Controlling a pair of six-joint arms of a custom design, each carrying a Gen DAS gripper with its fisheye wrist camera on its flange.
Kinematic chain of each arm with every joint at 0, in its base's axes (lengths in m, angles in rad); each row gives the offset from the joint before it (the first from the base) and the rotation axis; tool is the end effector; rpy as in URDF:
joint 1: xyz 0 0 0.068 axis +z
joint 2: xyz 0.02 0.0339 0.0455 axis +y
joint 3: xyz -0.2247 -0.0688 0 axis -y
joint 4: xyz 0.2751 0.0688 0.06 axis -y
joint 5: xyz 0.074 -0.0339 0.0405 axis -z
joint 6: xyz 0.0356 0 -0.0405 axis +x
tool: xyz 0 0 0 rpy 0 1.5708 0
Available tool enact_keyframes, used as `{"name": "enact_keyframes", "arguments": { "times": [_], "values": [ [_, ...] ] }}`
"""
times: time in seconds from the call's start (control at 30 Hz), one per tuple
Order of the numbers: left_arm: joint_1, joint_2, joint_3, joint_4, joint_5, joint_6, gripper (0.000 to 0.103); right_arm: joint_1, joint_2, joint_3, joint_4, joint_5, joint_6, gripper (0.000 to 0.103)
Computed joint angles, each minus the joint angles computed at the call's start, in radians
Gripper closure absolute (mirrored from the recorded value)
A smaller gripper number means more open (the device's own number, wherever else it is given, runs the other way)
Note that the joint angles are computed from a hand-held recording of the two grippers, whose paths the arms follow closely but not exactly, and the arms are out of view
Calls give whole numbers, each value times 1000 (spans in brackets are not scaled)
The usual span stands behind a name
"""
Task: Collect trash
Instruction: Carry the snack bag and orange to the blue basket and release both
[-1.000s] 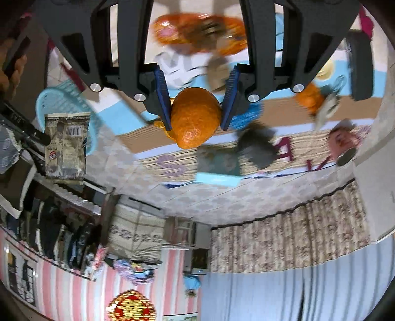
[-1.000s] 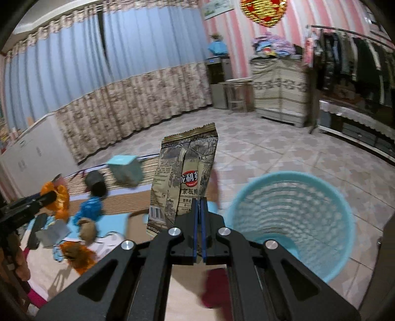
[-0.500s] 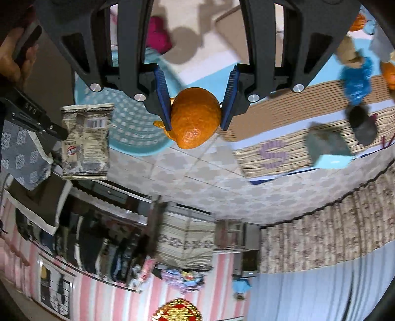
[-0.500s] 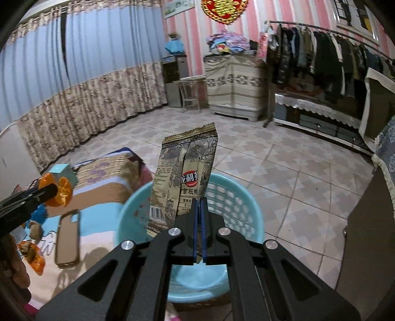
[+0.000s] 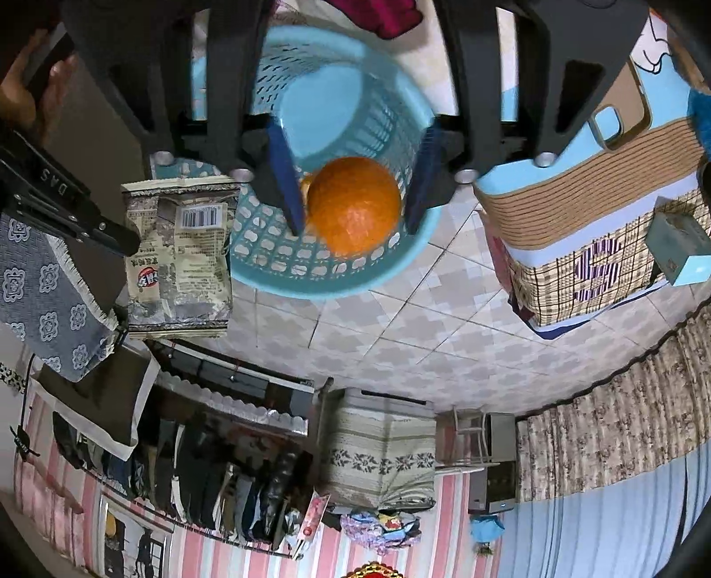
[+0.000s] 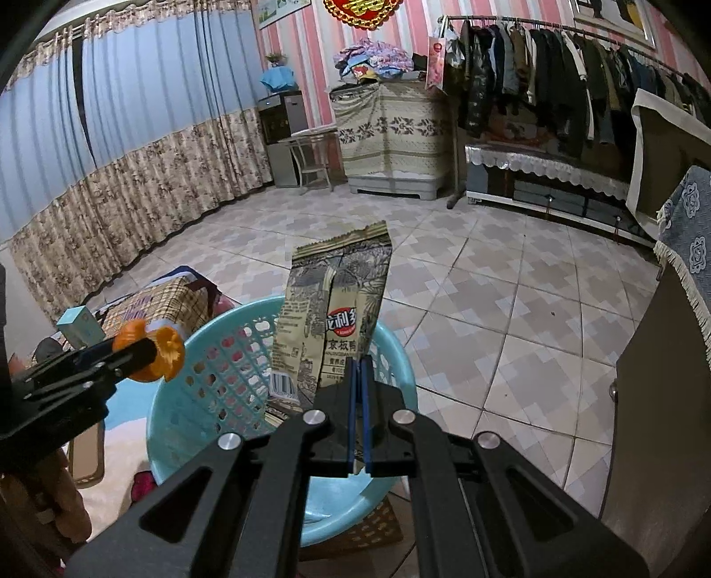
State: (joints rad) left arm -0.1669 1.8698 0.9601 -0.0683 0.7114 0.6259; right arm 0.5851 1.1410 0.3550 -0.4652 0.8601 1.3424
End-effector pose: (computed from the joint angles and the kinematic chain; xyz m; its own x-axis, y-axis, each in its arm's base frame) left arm 0.3500 -0.0825 0.0642 -0.3784 0.5137 -0.7700 0.8726 0.4755 -0.1116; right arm 0.1764 0.0845 0.0732 -0.3368 0.5391 -0.7720 0.7343 0.6636 0.1431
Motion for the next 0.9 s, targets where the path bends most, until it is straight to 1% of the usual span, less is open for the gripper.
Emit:
{"name": "enact_keyframes", "arguments": {
  "times": [0.03,0.07,0.13,0.2,0.27,0.4,0.53,0.57,0.63,0.77,0.83,0.87,0.9],
  "values": [
    [-2,0,-4,19,-9,-12,40,0,7,1,5,-2,-1,101],
    [-4,-7,-5,25,-13,-24,34,0,22,7,12,-3,-2,101],
    [11,-8,7,22,-5,-28,30,-2,27,7,19,-9,-8,101],
    [23,-25,-7,55,-15,-44,25,-6,56,14,46,-18,-18,101],
    [44,-37,-15,81,-16,-51,19,-9,73,12,73,-27,-30,101],
    [107,-51,-9,84,5,-48,14,-14,166,38,150,-49,-52,101],
    [161,-71,-20,107,1,-30,8,-29,269,86,228,-72,-93,100],
    [172,-77,-23,114,-2,-28,7,-35,277,89,244,-77,-105,97],
    [201,-88,-26,111,9,-15,6,-51,315,113,272,-91,-135,97],
    [254,-107,-23,77,42,21,5,-82,396,169,278,-112,-152,97],
    [280,-115,-24,63,56,41,5,-90,415,177,283,-123,-146,78],
    [290,-120,-24,55,61,47,5,-90,430,187,276,-121,-132,50],
    [304,-119,-17,45,71,55,5,-84,442,195,268,-114,-120,40]
  ]
}}
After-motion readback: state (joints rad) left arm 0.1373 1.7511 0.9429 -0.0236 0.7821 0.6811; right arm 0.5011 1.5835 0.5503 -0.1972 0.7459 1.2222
